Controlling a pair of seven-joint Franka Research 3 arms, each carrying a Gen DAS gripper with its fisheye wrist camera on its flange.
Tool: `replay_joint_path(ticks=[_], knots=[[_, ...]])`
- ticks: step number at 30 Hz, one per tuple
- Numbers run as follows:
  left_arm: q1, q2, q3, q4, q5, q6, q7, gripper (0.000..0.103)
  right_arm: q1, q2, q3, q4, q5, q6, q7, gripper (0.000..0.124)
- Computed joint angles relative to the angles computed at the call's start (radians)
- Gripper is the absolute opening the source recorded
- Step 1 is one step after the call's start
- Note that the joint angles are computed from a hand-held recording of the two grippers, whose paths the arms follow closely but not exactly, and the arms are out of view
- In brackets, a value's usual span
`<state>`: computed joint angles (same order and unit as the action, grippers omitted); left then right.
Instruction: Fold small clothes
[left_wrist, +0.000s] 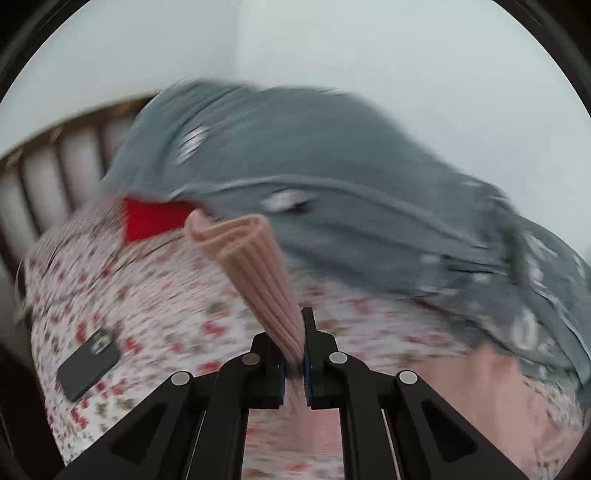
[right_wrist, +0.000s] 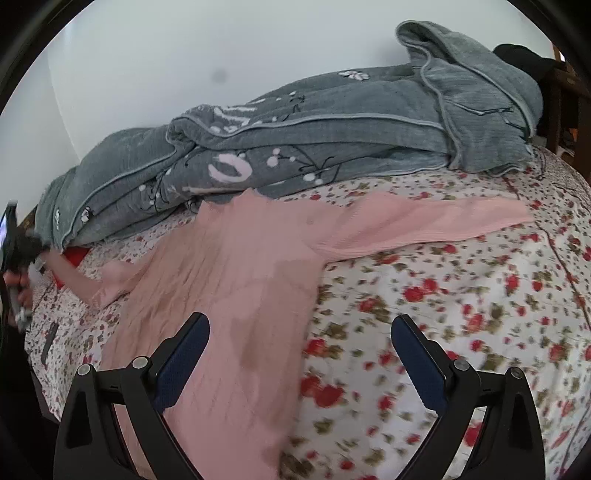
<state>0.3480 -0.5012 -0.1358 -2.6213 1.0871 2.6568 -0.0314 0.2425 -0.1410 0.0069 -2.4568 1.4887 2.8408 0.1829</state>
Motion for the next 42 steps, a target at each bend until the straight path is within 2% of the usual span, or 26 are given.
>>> replay_joint_path(ticks=[4,6,9,13,17,21,22,23,24,26,28,29,32,35,37,40,42], knots=[[-0.089,0.162,-0.113,0.189,0.018,-0.079,-0.001,0.008,-0.037,-0.05,-0.035,-0.034,-0.005,0.0,-0.025,0.098],[-0.137,0.261,-0.152,0.286,0.049,-0.13,-0.004,0.008,-0.061,-0.079,-0.06,-0.045,-0.01,0.0,-0.042,0.098],[-0.213,0.429,-0.178,0.434,0.077,-0.144,0.015,0.008,-0.099,-0.107,-0.091,-0.049,-0.026,0.015,-0.068,0.098],[-0.321,0.669,-0.191,0.634,0.085,-0.179,0.079,0.008,-0.141,-0.115,-0.125,-0.055,-0.059,0.026,-0.077,0.098],[-0.425,0.905,-0.191,0.824,0.039,-0.206,0.225,0.008,-0.164,-0.087,-0.139,-0.056,-0.081,0.018,-0.073,0.098],[-0.518,1.022,-0.161,0.909,0.01,-0.268,0.308,0.011,-0.18,-0.042,-0.138,-0.046,-0.111,-0.002,-0.058,0.098],[-0.532,1.038,-0.154,0.919,-0.001,-0.269,0.328,0.017,-0.181,-0.037,-0.135,-0.046,-0.111,-0.006,-0.058,0.098],[-0.539,1.049,-0.15,0.924,-0.019,-0.259,0.355,0.029,-0.182,-0.029,-0.133,-0.042,-0.11,-0.016,-0.059,0.098],[-0.537,1.05,-0.149,0.92,-0.043,-0.239,0.385,0.037,-0.184,-0.019,-0.131,-0.035,-0.116,-0.028,-0.056,0.098],[-0.556,1.01,-0.121,0.878,-0.035,-0.211,0.367,0.07,-0.186,-0.008,-0.124,-0.025,-0.118,-0.039,-0.058,0.098],[-0.584,0.951,-0.074,0.819,0.021,-0.166,0.295,0.079,-0.187,0.004,-0.12,-0.013,-0.114,-0.059,-0.066,0.098],[-0.598,0.901,-0.046,0.771,0.052,-0.151,0.232,0.083,-0.187,0.008,-0.115,-0.009,-0.111,-0.06,-0.069,0.098],[-0.605,0.8,0.008,0.673,0.025,-0.133,0.152,0.084,-0.187,0.032,-0.106,0.016,-0.118,-0.083,-0.069,0.098],[-0.58,0.692,0.038,0.547,0.009,-0.104,0.085,0.084,-0.192,0.054,-0.101,0.046,-0.138,-0.121,-0.041,0.098],[-0.553,0.615,0.047,0.448,0.046,-0.072,0.013,0.084,-0.192,0.072,-0.095,0.073,-0.101,-0.113,-0.082,0.096],[-0.499,0.519,0.043,0.319,0.108,-0.054,-0.098,0.084,-0.191,0.12,-0.08,0.129,-0.044,-0.071,-0.143,0.084],[-0.46,0.467,0.035,0.252,0.13,-0.046,-0.136,0.084,-0.196,0.171,-0.071,0.178,-0.059,-0.055,-0.108,0.071]])
